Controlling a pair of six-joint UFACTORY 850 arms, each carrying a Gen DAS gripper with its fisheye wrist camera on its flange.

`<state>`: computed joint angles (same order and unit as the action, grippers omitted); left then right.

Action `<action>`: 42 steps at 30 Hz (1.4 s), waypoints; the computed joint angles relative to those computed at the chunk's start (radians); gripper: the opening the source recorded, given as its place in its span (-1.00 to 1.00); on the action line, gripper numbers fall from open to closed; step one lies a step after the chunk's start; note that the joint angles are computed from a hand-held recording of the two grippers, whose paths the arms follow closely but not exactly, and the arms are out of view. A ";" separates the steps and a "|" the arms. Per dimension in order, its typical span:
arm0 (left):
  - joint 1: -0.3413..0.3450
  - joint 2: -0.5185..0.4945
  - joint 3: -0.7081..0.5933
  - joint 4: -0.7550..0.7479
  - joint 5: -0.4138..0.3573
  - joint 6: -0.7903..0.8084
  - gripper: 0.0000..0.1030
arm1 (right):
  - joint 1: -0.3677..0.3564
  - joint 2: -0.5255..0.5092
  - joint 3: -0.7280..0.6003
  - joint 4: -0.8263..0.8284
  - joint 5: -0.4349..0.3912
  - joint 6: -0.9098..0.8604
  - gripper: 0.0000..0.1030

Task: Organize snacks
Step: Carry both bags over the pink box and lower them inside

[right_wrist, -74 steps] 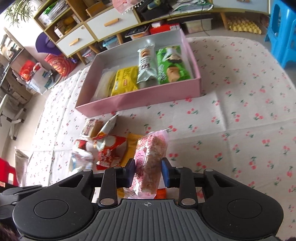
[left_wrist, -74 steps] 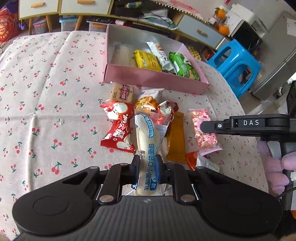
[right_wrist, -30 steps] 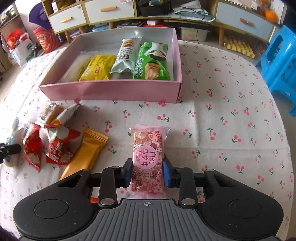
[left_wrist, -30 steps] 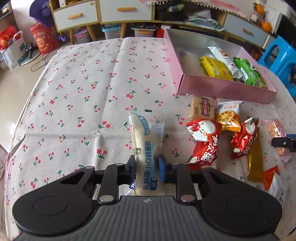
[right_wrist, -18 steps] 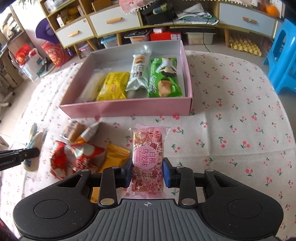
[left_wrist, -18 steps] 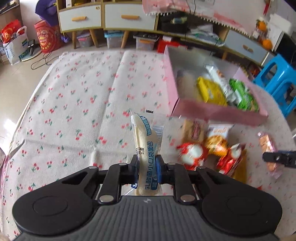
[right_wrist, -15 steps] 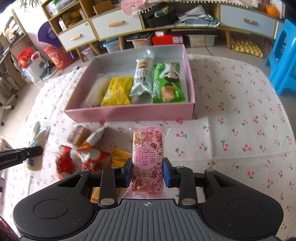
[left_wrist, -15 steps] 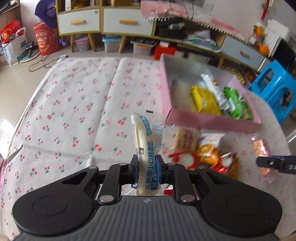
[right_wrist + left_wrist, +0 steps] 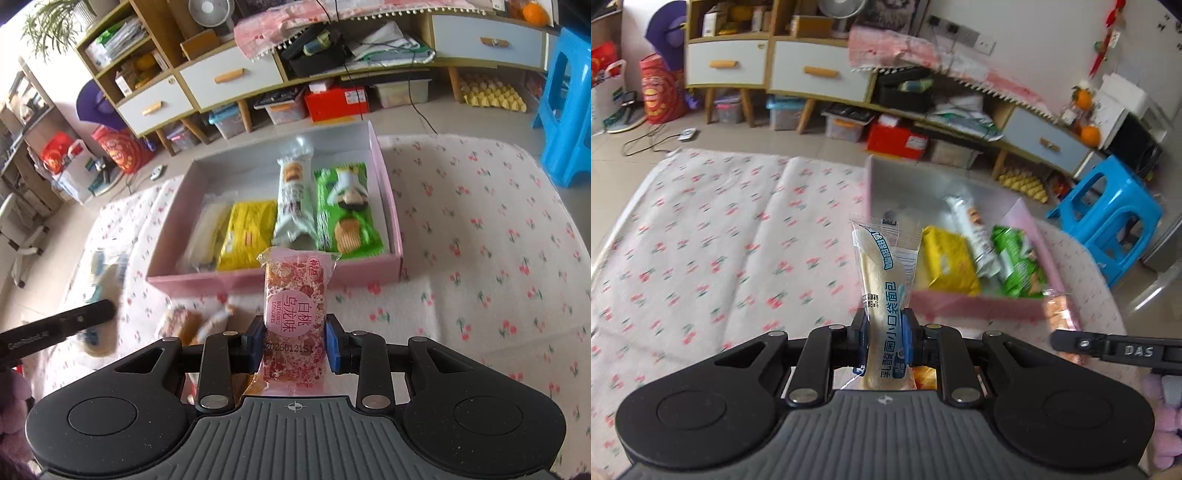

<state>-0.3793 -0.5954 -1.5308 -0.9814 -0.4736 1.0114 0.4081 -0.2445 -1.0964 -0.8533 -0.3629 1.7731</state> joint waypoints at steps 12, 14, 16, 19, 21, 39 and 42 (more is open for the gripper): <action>-0.036 -0.187 -0.227 -0.062 -0.033 -0.013 -0.68 | -0.107 -0.142 -0.189 0.098 0.038 -0.254 -0.39; -0.048 -0.206 -0.249 -0.024 -0.016 -0.031 -0.68 | -0.119 -0.184 -0.241 0.103 0.033 -0.297 -0.39; -0.054 -0.214 -0.253 -0.056 -0.002 0.023 -0.68 | -0.127 -0.219 -0.279 0.103 0.036 -0.327 -0.39; -0.057 -0.230 -0.266 -0.086 0.005 0.045 -0.68 | -0.141 -0.283 -0.350 0.145 0.036 -0.393 -0.39; -0.057 -0.240 -0.275 -0.088 -0.002 0.039 -0.68 | -0.148 -0.312 -0.379 0.144 0.043 -0.400 -0.39; -0.060 -0.243 -0.263 -0.176 0.035 0.116 -0.58 | -0.176 -0.390 -0.422 -0.011 0.137 -0.196 -0.27; -0.062 -0.234 -0.250 -0.212 0.045 0.163 -0.22 | -0.177 -0.382 -0.412 -0.062 0.141 -0.130 0.07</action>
